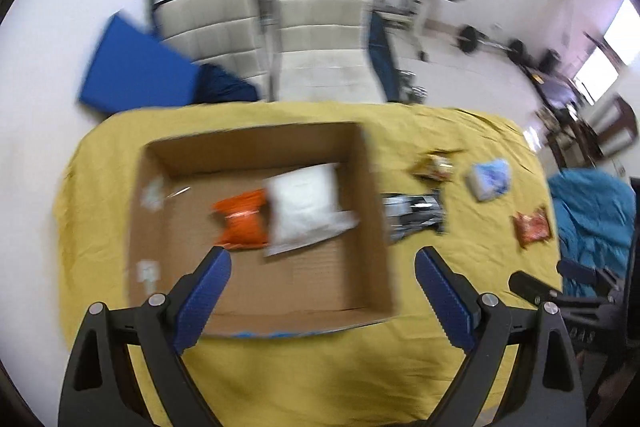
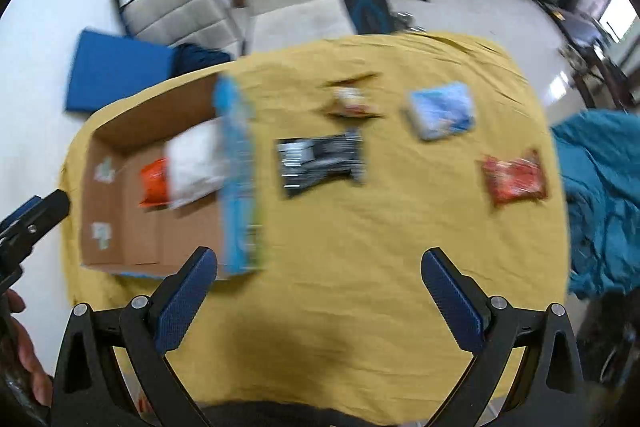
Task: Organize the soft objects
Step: 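Grasp the red patterned bag with the right tool while the left tool grasps the black bag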
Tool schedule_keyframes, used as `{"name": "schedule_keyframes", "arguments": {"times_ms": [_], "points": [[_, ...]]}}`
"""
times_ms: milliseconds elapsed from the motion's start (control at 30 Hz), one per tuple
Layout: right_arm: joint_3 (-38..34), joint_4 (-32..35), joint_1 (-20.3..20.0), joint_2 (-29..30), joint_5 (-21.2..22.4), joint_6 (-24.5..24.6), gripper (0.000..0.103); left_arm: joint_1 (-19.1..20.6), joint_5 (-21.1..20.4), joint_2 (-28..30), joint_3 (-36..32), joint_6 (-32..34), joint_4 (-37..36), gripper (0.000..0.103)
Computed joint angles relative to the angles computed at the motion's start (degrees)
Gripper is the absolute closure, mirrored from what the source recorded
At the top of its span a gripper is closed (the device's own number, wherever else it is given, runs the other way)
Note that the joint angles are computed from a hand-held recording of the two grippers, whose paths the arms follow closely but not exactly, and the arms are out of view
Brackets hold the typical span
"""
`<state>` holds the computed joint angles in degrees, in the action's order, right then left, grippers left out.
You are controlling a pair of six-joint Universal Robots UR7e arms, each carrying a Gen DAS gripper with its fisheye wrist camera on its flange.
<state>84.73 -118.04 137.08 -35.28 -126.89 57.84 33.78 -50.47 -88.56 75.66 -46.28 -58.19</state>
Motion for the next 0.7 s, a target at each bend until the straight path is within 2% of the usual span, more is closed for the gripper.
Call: {"name": "schedule_keyframes", "arguments": {"times_ms": [167,233,300,400,567,667,700], "points": [[9.65,4.59,-4.44,-9.78,-2.65,0.79,0.000,1.93,-4.04,9.01,0.98,16.06,-7.79,0.009],[12.85,5.92,-7.04,-13.06,-2.76,-1.43,0.000,3.97,-6.81,14.00,-0.21,23.06,-7.97,0.009],[15.74,5.01,-9.64,-15.69,-2.06,-4.30,0.000,5.26,-6.76,18.39,-0.82,28.33,-7.46,0.009],[18.56,5.08,-13.82,-18.46,-1.54,-9.06,0.000,6.78,-4.10,22.84,-0.68,32.82,-7.84,0.009],[18.69,9.16,-19.07,-17.90,-6.14,-23.03,0.000,9.19,-3.08,27.29,-0.26,35.69,-7.13,0.009],[17.46,12.92,-21.08,-14.58,-11.75,-36.00,0.000,10.63,-4.00,28.76,0.18,35.17,-5.79,0.009],[17.17,13.75,-21.68,-13.44,-13.74,-38.98,0.000,11.00,-4.33,29.18,0.35,35.11,-5.20,0.009]]}}
